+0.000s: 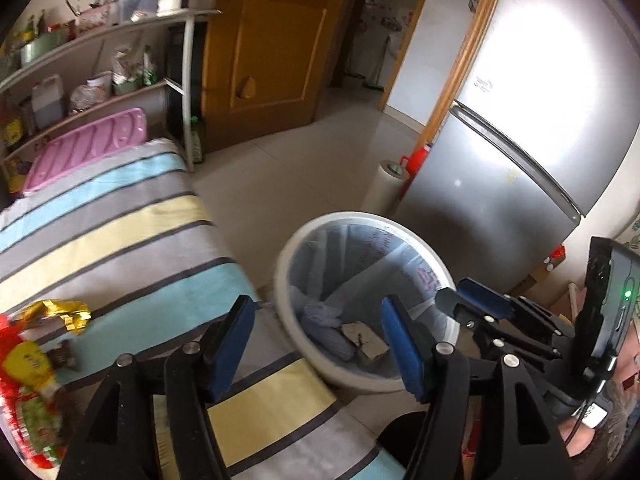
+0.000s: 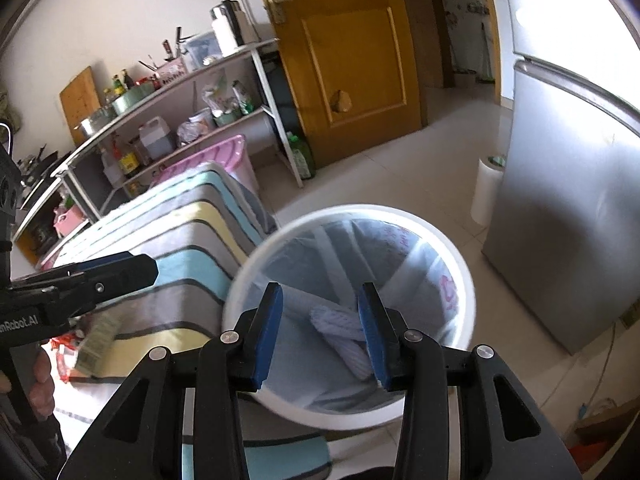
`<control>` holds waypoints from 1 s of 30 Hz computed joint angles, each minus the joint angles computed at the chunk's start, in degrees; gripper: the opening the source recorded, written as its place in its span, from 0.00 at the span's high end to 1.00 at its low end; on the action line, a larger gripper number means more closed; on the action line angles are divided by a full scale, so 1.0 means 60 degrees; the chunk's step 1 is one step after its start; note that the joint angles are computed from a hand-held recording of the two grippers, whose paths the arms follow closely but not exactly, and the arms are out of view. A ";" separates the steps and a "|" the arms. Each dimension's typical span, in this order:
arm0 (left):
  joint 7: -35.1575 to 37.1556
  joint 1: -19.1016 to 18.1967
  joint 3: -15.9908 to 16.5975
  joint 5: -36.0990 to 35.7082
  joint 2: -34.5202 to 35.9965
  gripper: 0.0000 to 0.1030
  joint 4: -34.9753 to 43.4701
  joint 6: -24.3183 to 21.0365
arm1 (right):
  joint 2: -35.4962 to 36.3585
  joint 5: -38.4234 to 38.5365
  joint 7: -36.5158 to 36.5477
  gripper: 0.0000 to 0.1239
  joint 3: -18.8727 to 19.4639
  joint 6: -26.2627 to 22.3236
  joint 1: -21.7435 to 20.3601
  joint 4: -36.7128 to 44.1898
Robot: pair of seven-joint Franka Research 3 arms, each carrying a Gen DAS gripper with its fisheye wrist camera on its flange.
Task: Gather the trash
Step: 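Move both open tools back to the remaining trash on the table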
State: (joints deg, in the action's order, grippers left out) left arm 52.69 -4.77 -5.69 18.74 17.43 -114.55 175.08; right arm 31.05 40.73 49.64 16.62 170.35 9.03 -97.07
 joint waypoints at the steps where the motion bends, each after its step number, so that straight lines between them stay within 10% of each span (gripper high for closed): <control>1: -0.0177 -0.0125 0.0210 0.0162 -0.0166 0.34 -0.0205 0.0106 | -0.0060 0.0040 -0.0081 0.67 0.0093 0.0042 -0.0014 -0.0076; 10: -0.5119 -0.1710 0.3000 0.5355 -0.1834 0.34 -0.1712 0.0092 | -0.0465 0.0767 -0.0886 0.66 0.0809 0.0172 0.0024 -0.0566; 30: -0.9378 0.1313 0.1844 0.9345 -0.4191 0.31 -0.4275 -0.0371 | -0.0157 0.1376 -0.1629 0.56 0.0717 -0.0996 0.1422 -0.0118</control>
